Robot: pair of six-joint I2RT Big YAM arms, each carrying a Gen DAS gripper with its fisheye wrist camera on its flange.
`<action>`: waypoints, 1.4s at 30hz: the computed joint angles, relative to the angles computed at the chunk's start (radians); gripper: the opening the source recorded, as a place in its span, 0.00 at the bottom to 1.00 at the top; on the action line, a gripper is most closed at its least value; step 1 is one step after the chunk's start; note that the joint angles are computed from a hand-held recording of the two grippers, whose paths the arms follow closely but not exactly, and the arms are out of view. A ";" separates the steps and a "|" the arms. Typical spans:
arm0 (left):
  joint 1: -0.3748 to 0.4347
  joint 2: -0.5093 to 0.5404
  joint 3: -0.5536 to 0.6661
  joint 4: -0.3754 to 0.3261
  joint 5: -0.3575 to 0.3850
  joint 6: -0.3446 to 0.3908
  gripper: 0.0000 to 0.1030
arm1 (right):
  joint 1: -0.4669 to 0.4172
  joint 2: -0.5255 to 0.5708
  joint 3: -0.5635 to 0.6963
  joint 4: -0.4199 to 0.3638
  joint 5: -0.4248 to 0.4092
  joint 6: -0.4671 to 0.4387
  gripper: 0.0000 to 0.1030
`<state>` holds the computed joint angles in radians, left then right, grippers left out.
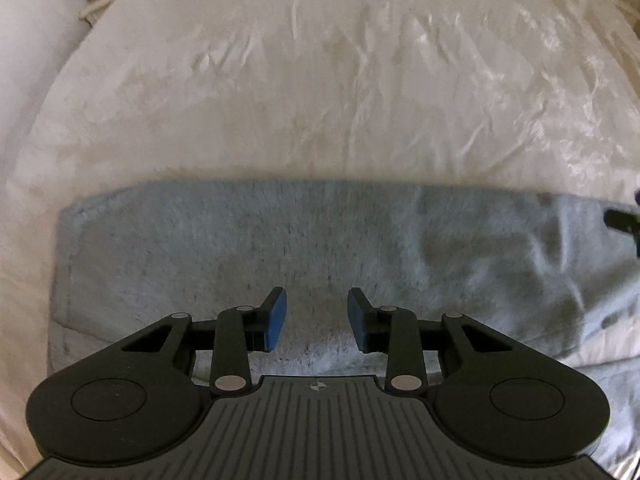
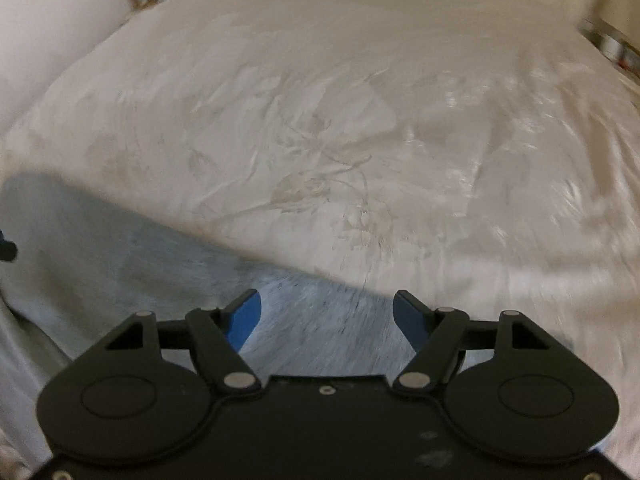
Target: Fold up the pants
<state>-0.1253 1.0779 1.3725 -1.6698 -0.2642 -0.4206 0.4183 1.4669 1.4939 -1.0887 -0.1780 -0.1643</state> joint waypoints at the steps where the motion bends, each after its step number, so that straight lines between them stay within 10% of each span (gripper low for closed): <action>1: 0.014 0.001 -0.011 0.005 0.014 0.008 0.32 | -0.005 0.028 0.012 0.001 -0.016 -0.037 0.76; 12: 0.136 0.023 -0.083 0.072 0.111 0.076 0.32 | -0.024 0.244 0.134 -0.105 -0.145 -0.354 0.78; 14: 0.147 0.027 -0.079 0.078 0.126 0.078 0.32 | -0.024 0.259 0.159 -0.141 -0.157 -0.365 0.61; 16: 0.158 0.040 -0.071 0.085 0.144 0.080 0.32 | -0.025 0.279 0.199 -0.208 -0.186 -0.374 0.13; 17: 0.161 0.047 -0.068 0.091 0.153 0.078 0.32 | -0.022 0.277 0.207 -0.229 -0.187 -0.376 0.07; 30: 0.238 0.209 0.069 0.140 0.305 0.024 0.32 | -0.023 0.004 -0.051 -0.099 -0.194 -0.456 0.06; 42: 0.248 0.332 0.090 0.099 0.381 -0.062 0.32 | -0.027 -0.014 -0.068 -0.093 -0.198 -0.415 0.06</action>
